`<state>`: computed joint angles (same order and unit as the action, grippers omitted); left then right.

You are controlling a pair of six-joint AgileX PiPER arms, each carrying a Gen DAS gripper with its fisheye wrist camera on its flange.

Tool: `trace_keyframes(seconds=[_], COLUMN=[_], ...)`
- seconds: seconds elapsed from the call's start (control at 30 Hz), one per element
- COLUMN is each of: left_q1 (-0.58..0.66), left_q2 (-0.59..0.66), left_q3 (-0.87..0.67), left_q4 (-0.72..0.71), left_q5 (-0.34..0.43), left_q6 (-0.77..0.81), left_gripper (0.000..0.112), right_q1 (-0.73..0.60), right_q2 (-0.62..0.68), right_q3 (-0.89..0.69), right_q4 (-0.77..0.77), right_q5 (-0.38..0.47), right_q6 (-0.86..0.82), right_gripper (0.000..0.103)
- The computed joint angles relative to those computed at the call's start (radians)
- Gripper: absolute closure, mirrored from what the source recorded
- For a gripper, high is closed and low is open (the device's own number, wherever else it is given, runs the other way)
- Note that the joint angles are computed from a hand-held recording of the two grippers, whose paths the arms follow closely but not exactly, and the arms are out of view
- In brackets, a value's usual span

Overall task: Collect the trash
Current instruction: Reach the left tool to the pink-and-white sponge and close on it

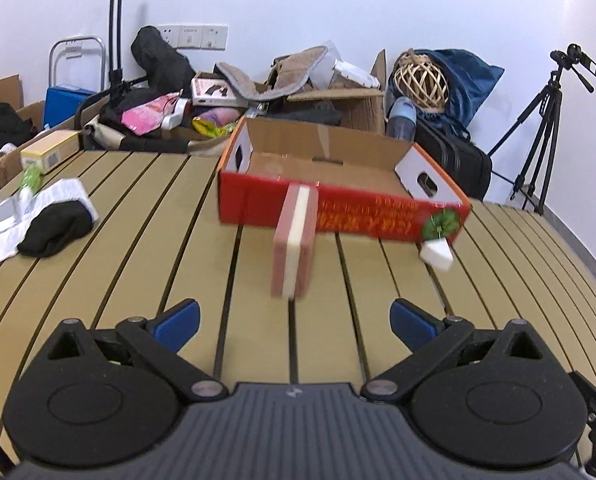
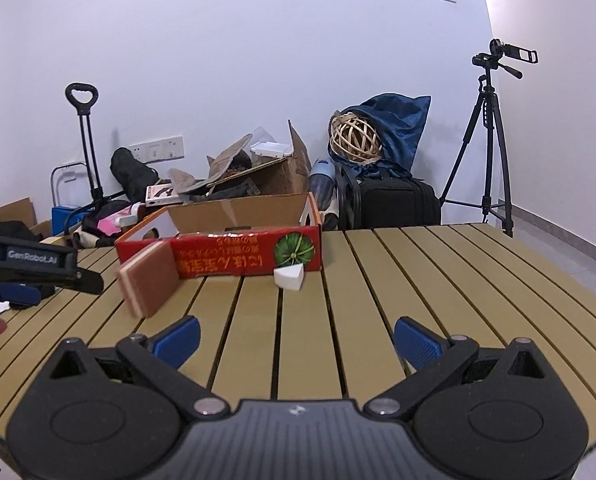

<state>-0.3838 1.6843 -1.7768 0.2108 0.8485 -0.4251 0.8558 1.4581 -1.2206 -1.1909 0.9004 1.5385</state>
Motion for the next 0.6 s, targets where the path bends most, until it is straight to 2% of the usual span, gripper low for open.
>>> trace_keyframes(seconds=[0.27,0.6], left_q1=[0.007,0.006], left_q2=[0.225,0.494], left_q3=[-0.288,-0.649], left_q4=[0.012,0.038], left_q5=[0.065,0.196], left_q6=[0.006,0.044], left_gripper=[0.009,0.009], right_q1=[-0.164,-0.291], right_q2=[0.09,0.257], right_q3=[-0.149,-0.369], right_q4=[0.136,0.329], right_q5=[-0.132,-0.16], right_q6=[-0.157,-0.392], right_gripper=[0.0,0.0])
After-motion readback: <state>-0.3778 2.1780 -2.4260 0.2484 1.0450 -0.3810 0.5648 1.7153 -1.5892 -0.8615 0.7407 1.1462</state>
